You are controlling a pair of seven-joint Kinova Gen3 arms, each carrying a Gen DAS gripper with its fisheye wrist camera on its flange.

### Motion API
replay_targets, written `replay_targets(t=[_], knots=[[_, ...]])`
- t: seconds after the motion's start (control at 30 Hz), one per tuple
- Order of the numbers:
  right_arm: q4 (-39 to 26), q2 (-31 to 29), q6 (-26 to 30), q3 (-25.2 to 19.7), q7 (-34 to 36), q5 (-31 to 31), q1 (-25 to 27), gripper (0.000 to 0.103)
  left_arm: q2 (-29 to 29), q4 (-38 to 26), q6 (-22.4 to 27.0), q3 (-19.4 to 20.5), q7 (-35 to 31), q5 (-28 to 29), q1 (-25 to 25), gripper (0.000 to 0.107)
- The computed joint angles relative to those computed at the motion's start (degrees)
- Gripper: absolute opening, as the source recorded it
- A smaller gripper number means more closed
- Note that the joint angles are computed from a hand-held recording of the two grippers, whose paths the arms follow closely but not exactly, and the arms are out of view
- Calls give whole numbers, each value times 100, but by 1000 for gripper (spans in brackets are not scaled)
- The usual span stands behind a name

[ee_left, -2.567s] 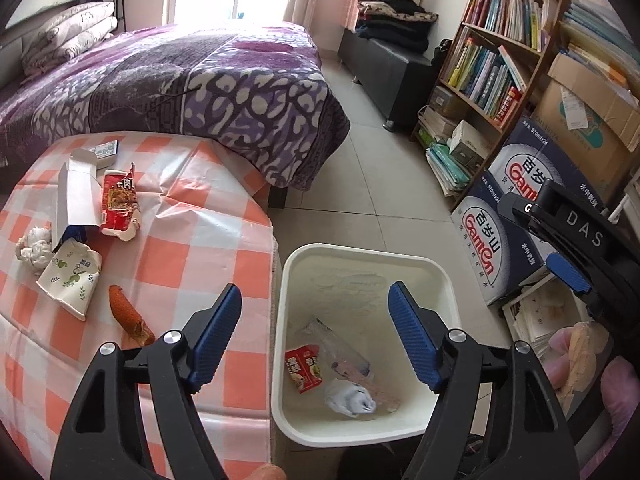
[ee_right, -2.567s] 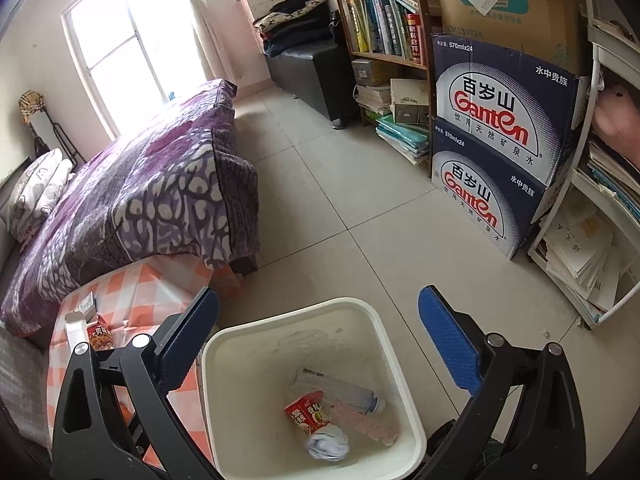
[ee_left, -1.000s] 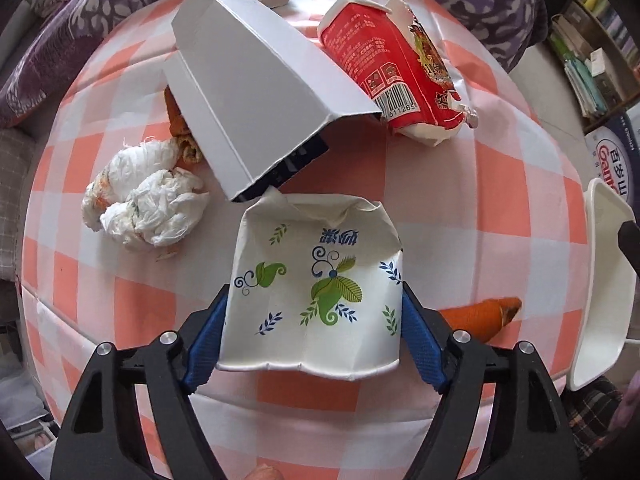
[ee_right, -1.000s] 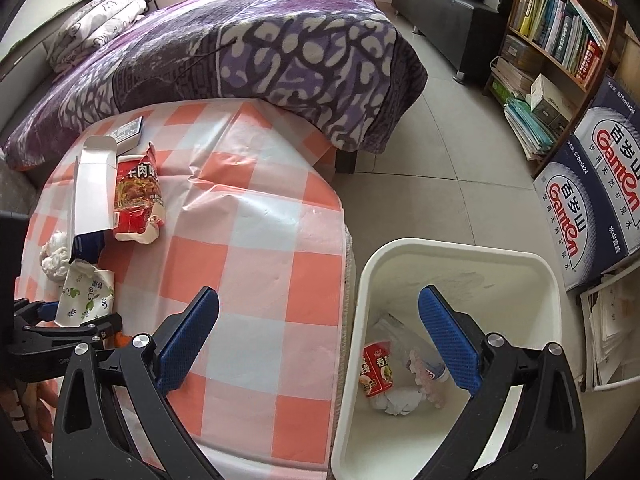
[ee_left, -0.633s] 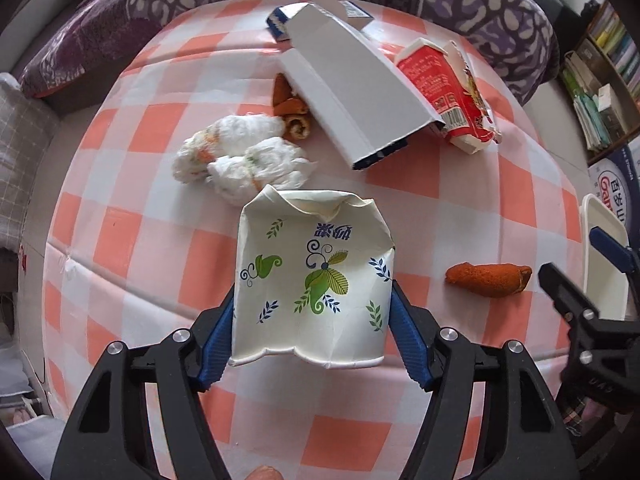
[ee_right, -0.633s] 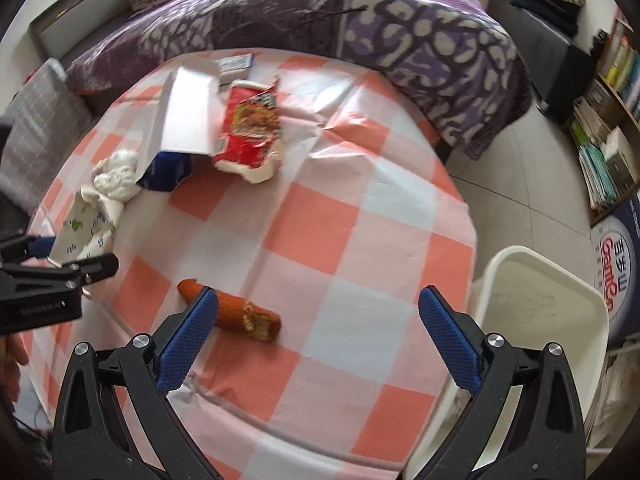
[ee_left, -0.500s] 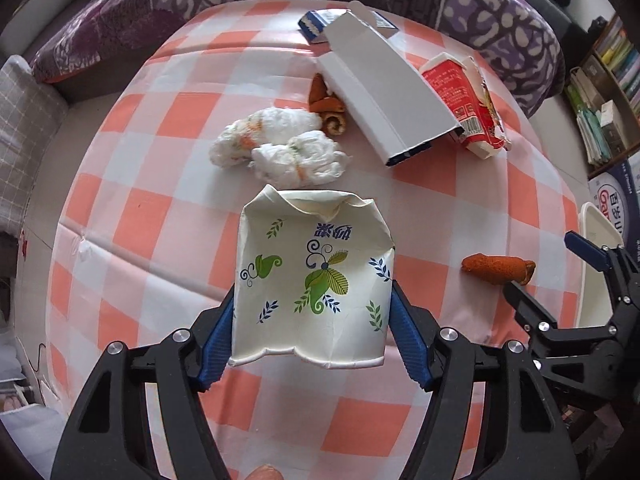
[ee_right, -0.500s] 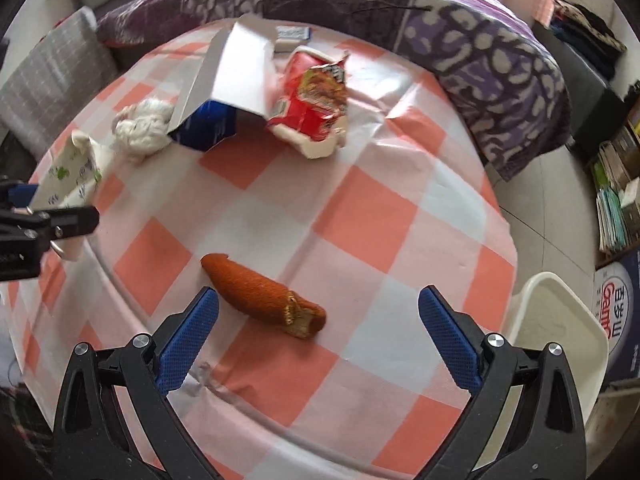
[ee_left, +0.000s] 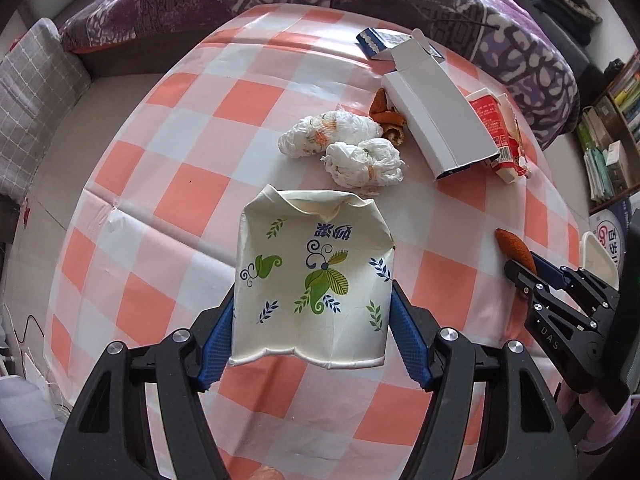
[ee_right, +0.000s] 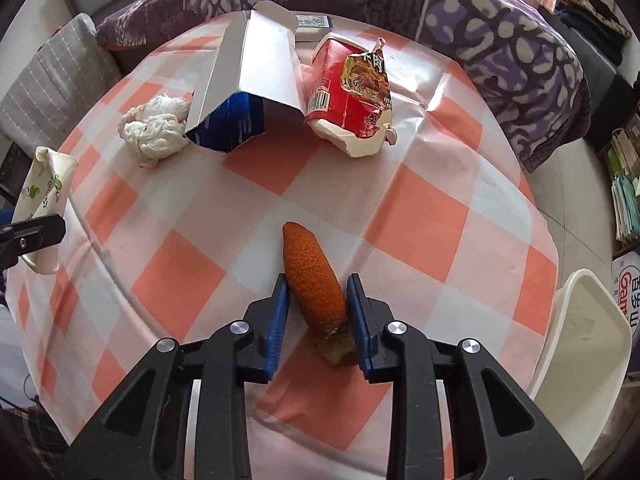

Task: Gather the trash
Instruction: 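Grasp the orange sausage with the right gripper while the left gripper lifts the paper cup, then carry the paper cup and sausage over the white bin and open both grippers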

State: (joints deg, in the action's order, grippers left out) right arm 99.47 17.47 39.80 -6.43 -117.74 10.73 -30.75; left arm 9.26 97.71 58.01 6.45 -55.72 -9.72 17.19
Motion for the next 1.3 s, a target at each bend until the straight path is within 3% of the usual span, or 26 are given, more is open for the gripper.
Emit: replay_targets(t=[0.33,0.6,1.07,1.3], knots=[[383,-596,-684,112,-921,668,-321,25,-403,266,-516,22,1119,-619,132,68],[763,-1110,-1183,78,-2168,1639,-302,25,-644,346,-595,312,2459,-1919,502,69],[1242,-1727,-1346,-261,-3307,2360,377,25,-567,322,-213,805,4625,-4048,1419,69],[1442,-2024,-1391,-355,-3279,2129,878,25,-364,126,-220,799,5099,-4228,1769,69]])
